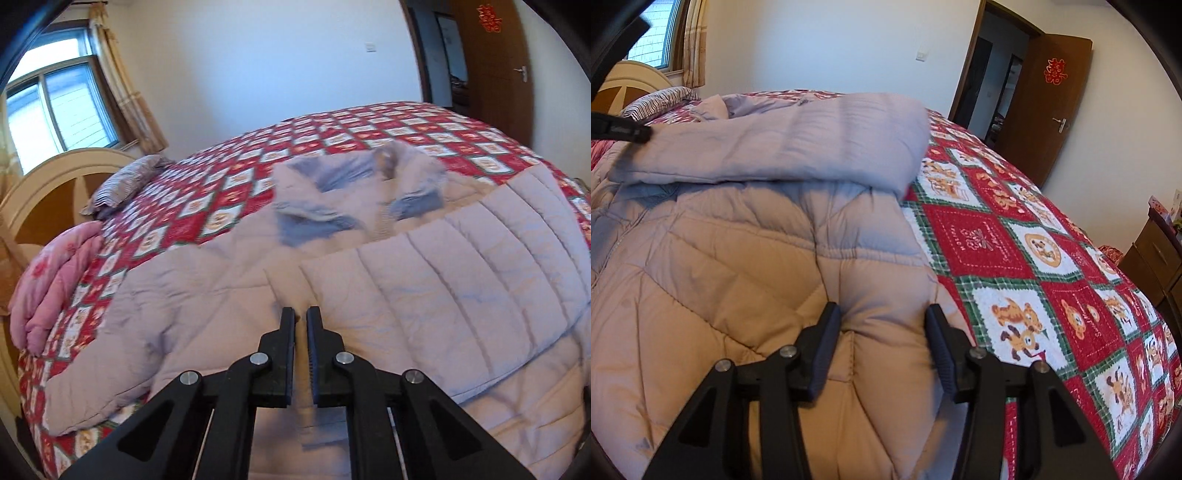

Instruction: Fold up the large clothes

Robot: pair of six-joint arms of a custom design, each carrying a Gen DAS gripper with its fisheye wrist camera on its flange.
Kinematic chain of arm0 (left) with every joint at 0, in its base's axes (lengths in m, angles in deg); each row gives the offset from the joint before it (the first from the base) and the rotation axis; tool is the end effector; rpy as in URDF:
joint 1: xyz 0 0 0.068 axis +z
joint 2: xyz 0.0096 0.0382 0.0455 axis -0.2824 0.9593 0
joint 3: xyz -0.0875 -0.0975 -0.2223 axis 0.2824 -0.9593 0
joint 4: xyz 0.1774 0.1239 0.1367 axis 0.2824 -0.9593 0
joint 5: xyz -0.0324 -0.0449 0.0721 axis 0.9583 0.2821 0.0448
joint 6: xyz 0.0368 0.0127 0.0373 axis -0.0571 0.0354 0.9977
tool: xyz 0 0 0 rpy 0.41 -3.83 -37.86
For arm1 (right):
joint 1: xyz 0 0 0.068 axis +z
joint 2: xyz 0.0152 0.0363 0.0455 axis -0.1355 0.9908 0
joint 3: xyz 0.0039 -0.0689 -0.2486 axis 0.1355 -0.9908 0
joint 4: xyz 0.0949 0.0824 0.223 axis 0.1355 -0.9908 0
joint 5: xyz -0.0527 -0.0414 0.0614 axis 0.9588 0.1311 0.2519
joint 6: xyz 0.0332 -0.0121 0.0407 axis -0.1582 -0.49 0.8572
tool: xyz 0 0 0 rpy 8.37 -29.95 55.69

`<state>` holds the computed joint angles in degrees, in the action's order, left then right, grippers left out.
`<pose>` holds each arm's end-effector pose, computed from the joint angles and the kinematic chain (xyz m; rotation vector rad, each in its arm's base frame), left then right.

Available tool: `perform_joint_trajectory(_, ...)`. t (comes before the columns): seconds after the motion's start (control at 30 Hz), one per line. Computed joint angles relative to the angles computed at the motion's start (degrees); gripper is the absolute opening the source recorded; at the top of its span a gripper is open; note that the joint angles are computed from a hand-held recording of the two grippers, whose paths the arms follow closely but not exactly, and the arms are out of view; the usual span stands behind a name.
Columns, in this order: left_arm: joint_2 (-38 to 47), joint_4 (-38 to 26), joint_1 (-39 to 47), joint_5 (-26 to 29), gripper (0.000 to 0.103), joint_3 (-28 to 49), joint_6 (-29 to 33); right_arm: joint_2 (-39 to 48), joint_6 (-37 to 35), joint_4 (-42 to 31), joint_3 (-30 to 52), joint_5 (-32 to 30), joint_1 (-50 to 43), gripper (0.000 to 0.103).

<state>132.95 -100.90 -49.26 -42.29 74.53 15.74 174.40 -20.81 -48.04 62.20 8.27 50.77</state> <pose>0.1785 -0.0853 0.1523 -0.3113 2.3075 0.5057 0.1356 0.1819 0.0949 -0.4276 2.2643 -0.0756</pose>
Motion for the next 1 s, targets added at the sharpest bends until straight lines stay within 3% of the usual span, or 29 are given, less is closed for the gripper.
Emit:
perform_joint_trajectory(0.1,-1.7,-1.6,0.7,0.0,0.007,-1.8,-0.4,-0.5,-0.3,-0.3,0.0,-1.2,-0.6,0.054)
perform_joint_trajectory(0.2,-0.3,-8.2,0.2,-4.3,0.007,-1.3,-6.8,-3.3,-0.9,-2.1,-0.3,-5.4,-2.5,0.057)
perform_joint_trajectory(0.3,-6.6,-10.5,2.3,-3.5,0.007,-2.9,-7.2,-13.1,-1.0,-5.7,-2.3,-16.3,-8.5,0.061)
perform_joint_trajectory(0.43,-11.0,-13.7,3.8,-5.6,0.008,0.4,-9.0,-22.0,-2.1,-8.9,-0.6,-22.4,-17.3,0.062)
perform_joint_trajectory(0.5,-10.0,-12.6,5.2,-4.4,0.022,3.1,-8.2,-17.2,-5.9,-8.2,5.9,-23.5,-23.0,0.062)
perform_joint_trajectory(0.57,-6.3,-11.2,5.9,-3.6,0.084,6.1,-8.7,-9.3,-6.9,-6.8,12.9,-24.4,-27.1,0.063)
perform_joint_trajectory(0.6,-4.9,-10.1,5.5,-4.3,0.091,6.9,-9.2,-4.2,-7.1,-7.3,17.4,-25.1,-28.9,0.064)
perform_joint_trajectory(0.67,-2.2,-8.2,3.9,-6.3,0.091,7.7,-11.0,7.3,-8.4,-8.3,27.9,-25.9,-30.9,0.064)
perform_joint_trajectory(0.73,0.7,-5.4,4.1,-4.5,0.091,8.3,-9.8,18.3,-10.7,-11.1,38.6,-27.2,-30.6,0.064)
perform_joint_trajectory(0.83,6.6,-3.0,4.8,-3.4,0.091,9.6,-8.7,27.1,-14.5,-12.1,46.5,-24.4,-26.2,0.064)
perform_joint_trajectory(1.0,18.9,0.0,6.9,-3.2,0.091,11.5,-7.9,33.1,-21.2,-9.7,49.1,-18.5,-20.5,0.064)
